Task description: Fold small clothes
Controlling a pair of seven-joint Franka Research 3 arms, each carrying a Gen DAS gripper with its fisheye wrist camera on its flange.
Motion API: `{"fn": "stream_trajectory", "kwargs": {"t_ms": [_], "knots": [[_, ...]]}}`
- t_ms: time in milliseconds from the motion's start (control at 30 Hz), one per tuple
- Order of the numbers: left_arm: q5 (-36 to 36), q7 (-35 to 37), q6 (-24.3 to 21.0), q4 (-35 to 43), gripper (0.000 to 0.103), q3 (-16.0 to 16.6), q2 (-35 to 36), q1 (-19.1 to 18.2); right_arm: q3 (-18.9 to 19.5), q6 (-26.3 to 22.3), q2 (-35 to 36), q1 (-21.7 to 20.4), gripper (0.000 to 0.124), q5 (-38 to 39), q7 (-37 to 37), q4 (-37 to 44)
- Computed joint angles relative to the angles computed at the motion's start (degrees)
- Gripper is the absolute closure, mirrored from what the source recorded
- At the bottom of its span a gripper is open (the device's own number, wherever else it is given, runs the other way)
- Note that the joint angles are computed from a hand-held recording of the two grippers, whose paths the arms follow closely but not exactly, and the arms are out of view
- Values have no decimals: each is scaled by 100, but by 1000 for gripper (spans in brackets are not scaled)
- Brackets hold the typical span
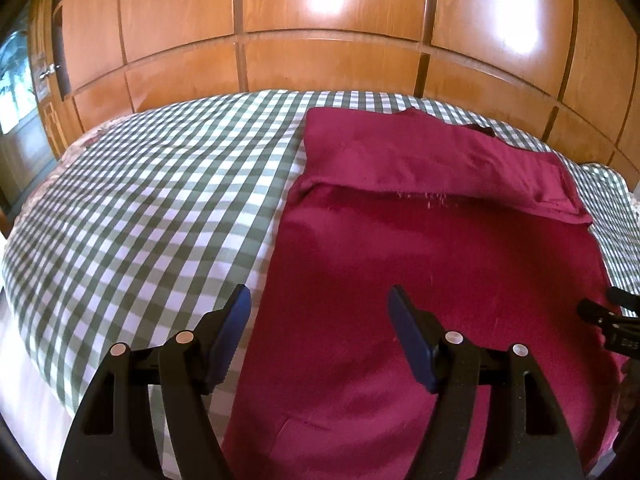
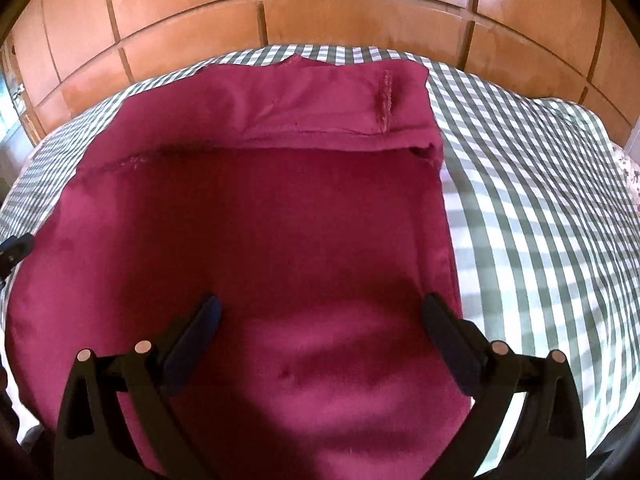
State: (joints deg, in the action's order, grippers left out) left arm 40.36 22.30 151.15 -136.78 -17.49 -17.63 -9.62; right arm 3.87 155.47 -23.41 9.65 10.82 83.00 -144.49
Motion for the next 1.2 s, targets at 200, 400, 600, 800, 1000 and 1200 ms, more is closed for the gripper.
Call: {"fn": "stream_trajectory", "kwargs": {"t_ms": [200,400,600,800,1000,1200], "knots": [[-247,255,47,-268,33,100,-199,-83,-115,-60,-454,-124,23,11,-67,-255],[-1018,1009,149,-703,33,372,-552,-307,-390,-475,-869,-233,23,268,-252,-536],[-2339,2150,285,-1419,33,840,-1205,-866,-777,-1278,-1563,-271,24,841,-640,-925],[-3334,2875,200,-2002,46,1106,-1898,-1346,-893,-2446,-2307,-462,43,1028,-895,-1212],[-4110,3459,265,-2223,96,1380,-2109,-1654,-950,-3096,-2242,-508,109,1343,-1132,-1069],[-4962,4315,805,-2215,97,1989,-2281,-2118,-1202,-3131,-2080,-317,115,2269,-1558,-698]]}}
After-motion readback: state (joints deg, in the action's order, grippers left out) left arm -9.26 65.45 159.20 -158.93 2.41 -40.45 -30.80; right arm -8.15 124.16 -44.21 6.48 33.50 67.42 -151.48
